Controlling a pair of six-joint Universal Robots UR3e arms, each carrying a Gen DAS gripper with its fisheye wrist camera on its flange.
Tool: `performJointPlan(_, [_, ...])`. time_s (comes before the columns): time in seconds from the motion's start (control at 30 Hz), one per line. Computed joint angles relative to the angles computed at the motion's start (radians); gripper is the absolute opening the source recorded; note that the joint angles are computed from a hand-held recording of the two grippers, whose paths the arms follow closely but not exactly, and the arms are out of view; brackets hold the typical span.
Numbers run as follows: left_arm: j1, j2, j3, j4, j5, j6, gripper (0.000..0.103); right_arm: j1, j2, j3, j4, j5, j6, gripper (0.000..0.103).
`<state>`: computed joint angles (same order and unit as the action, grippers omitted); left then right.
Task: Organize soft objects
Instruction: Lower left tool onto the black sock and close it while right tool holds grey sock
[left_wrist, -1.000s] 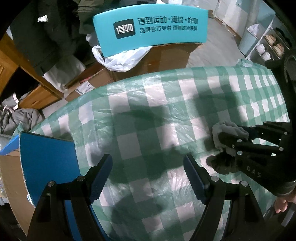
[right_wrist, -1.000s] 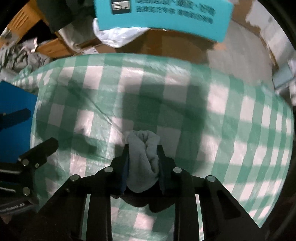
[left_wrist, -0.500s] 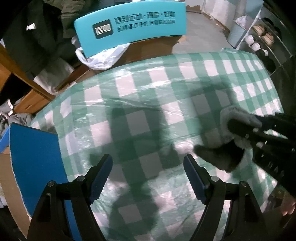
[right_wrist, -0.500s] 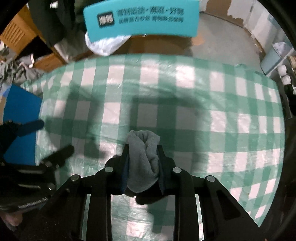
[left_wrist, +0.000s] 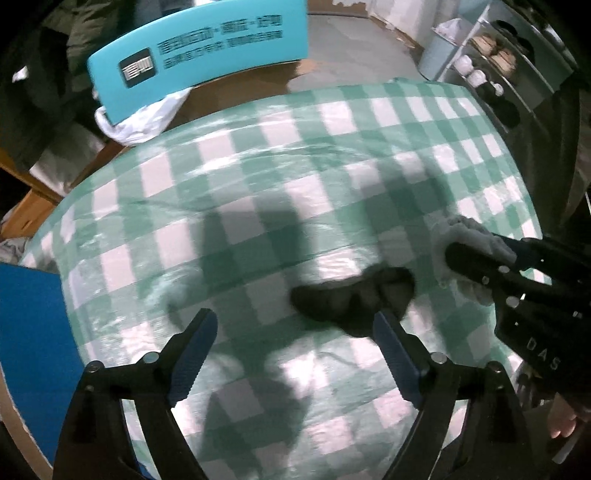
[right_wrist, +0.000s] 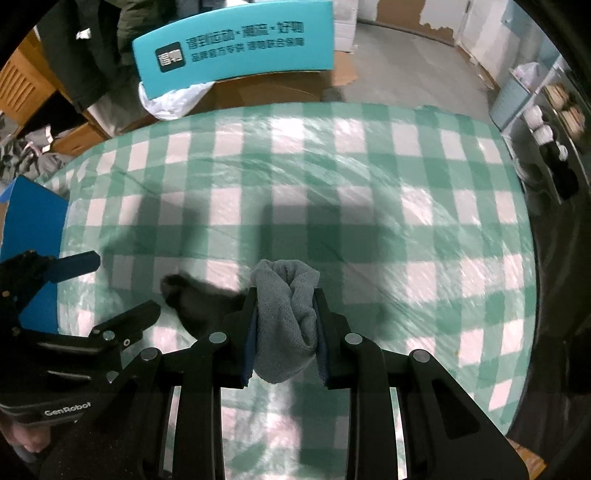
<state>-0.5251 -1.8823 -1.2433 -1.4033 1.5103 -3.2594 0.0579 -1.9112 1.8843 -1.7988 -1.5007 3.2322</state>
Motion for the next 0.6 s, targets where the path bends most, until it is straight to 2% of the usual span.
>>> performJointPlan(0.33, [-0.075, -0.116, 0.109, -0.04, -0.031, -0.04, 0.088, -0.175, -0.178, 0.082, 0.103, 0.062, -0.09, 0.024])
performJointPlan(0.6, [-0.083, -0.204, 0.125, -0.024, -0.029, -0.078, 0.088, -0.228, -0.22, 0.112, 0.126, 0.078, -0.124, 0.024])
